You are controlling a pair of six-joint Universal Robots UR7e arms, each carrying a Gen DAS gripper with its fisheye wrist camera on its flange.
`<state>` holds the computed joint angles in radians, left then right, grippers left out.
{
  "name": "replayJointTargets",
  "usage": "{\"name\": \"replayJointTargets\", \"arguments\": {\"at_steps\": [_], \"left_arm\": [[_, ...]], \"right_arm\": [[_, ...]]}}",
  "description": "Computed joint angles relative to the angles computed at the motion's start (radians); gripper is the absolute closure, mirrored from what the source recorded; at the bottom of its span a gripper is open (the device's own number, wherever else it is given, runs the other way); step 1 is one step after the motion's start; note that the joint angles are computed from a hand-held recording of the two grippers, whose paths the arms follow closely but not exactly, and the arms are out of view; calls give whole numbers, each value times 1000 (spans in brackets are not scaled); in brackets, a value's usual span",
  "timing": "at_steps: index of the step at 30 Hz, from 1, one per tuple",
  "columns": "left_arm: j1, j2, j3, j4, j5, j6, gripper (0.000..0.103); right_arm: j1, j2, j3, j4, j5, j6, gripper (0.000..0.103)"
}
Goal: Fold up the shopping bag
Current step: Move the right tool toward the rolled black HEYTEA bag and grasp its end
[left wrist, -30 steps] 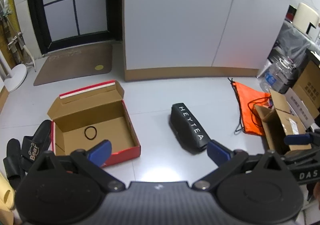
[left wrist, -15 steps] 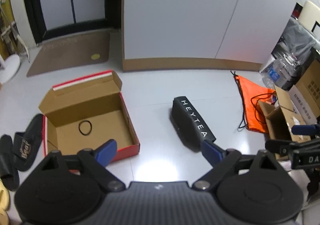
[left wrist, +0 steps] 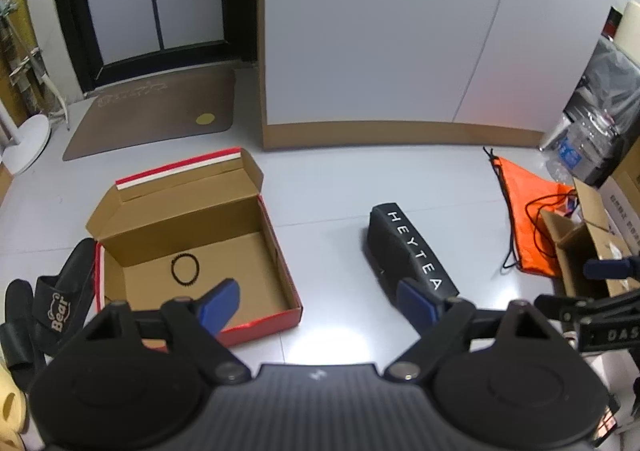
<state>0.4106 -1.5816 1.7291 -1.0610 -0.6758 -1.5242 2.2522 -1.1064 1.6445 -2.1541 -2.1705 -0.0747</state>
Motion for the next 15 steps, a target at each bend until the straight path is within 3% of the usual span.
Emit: {"name": "replayJointTargets", "arguments": {"at_steps": [5, 11, 15], "left_arm": [[24, -1, 10, -39, 23, 63, 15], [43, 4, 13, -46, 60, 102, 14], [55, 9, 19, -52, 93, 135, 12]], "right_arm": [[-7, 19, -1, -18, -5, 8, 12], [-12, 48, 13, -98, -20, -78, 12], [-6, 82, 25, -147, -110, -130, 12]]}}
